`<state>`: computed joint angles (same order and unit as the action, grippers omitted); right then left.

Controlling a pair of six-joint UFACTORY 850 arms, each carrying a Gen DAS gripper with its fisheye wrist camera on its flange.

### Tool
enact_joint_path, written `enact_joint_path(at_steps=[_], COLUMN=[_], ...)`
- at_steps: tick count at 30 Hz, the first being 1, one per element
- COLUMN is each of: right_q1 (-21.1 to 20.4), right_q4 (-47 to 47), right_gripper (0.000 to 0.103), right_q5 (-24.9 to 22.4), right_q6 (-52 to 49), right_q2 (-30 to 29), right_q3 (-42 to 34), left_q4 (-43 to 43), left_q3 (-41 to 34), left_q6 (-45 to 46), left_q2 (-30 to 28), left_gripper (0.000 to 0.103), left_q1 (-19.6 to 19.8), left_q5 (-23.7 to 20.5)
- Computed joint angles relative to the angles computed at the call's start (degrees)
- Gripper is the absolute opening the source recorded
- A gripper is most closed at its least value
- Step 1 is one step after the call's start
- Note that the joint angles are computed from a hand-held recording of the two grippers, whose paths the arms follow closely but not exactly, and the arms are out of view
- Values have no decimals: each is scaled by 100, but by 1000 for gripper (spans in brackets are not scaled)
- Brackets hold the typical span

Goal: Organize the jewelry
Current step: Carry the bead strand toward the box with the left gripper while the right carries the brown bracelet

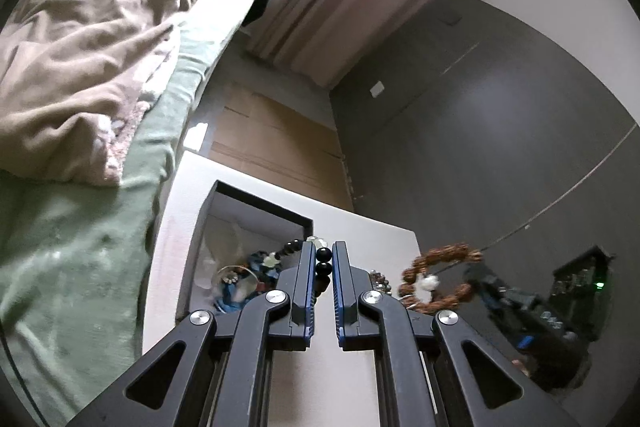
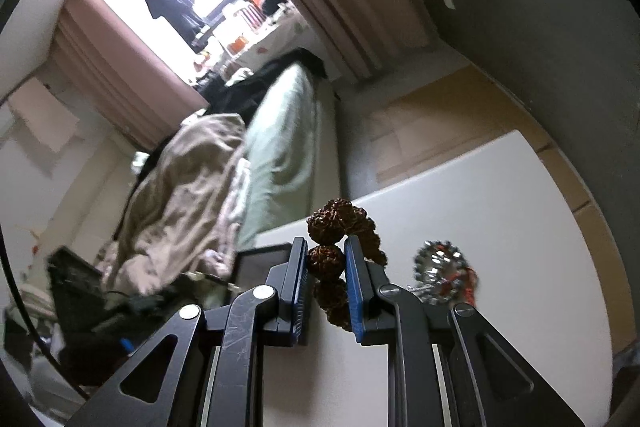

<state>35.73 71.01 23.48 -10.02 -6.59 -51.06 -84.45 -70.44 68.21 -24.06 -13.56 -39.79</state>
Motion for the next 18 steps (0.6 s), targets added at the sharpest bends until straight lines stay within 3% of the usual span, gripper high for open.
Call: enact_joint_path(at_steps=[8, 10, 12, 14, 18], right_q1=[194, 205, 200, 214, 216], right_q4=[-450, -543, -658, -586, -447], right_gripper=[20, 20, 20, 20, 20], right_q5=[223, 229, 226, 234, 223], right_q6=[267, 301, 375, 211, -94], right_q2=[28, 38, 62, 88, 153], right_q3=[-197, -243, -261, -322, -430], left_q4=[-411, -342, -364, -626, -731], left_q3=[-81, -180, -195, -121, -179], left_q6=[5, -215, -319, -130, -113], left_q2=[-161, -258, -262, -201, -217], left_gripper=[10, 21, 57, 72, 73], left_q1=[69, 103, 118, 135, 192], left_q5=[-78, -219, -166, -75, -215])
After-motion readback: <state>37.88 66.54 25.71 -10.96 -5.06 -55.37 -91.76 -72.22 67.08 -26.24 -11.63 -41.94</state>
